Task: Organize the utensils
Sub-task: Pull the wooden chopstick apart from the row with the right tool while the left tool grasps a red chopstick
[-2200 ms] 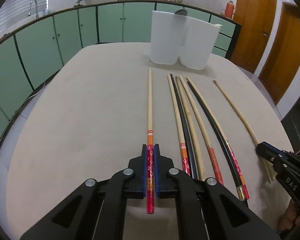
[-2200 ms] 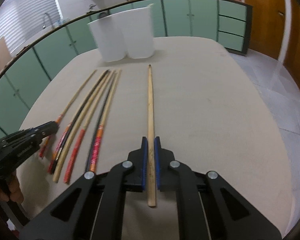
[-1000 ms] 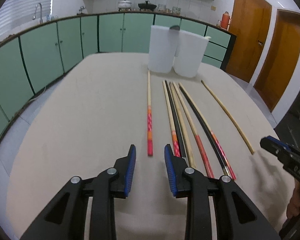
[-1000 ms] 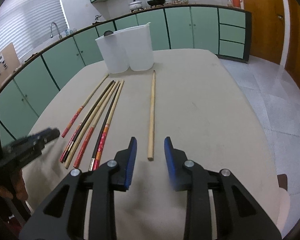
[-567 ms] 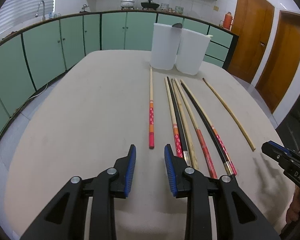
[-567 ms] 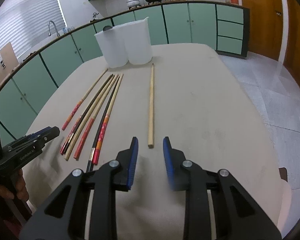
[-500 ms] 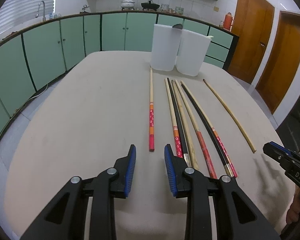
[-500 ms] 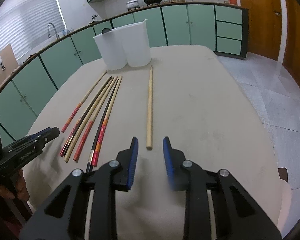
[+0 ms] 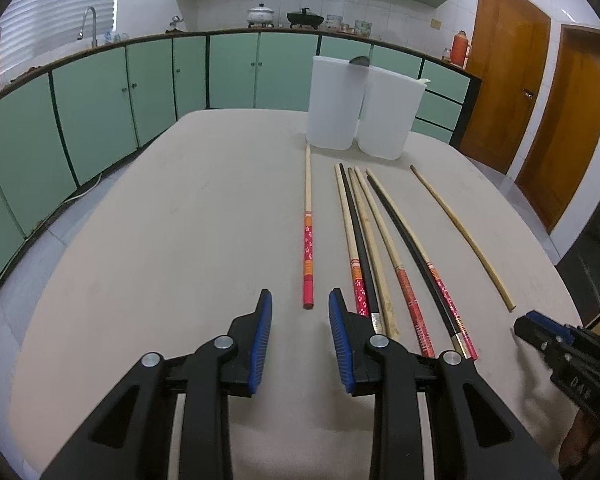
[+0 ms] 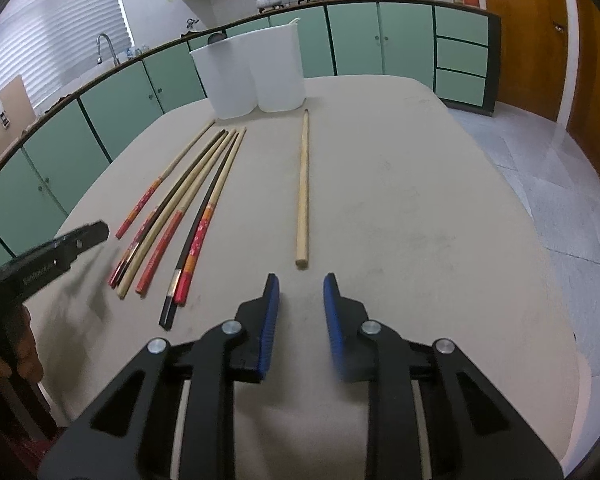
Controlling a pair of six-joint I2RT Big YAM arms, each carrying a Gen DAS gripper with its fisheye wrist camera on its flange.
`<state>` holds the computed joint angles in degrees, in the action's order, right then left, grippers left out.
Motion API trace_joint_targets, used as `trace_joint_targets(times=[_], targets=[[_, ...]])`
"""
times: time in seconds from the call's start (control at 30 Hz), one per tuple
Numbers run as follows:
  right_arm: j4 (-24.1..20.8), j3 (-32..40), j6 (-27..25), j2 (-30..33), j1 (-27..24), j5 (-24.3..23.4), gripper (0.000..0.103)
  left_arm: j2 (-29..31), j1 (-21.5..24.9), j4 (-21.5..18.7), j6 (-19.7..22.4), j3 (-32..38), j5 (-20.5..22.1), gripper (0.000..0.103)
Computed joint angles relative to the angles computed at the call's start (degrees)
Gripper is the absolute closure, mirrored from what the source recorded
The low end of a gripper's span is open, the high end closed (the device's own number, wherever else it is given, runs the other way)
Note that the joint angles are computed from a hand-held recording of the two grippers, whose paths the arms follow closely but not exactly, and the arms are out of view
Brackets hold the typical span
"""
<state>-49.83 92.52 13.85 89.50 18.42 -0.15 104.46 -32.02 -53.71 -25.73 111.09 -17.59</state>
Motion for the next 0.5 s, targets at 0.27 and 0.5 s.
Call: trace_joint_targets(times=[0.27,0.5], targets=[[0.2,2.8,-0.5,2.9,-0.1,1.0,0.092,0.6,0.0,0.1,0.6,0.7,0.0,0.074],[0.6,2.9,-2.1,3.1,0.0,1.2,0.097,1.4,0.0,-0.5,0.8,1.6,0.7,0.074]])
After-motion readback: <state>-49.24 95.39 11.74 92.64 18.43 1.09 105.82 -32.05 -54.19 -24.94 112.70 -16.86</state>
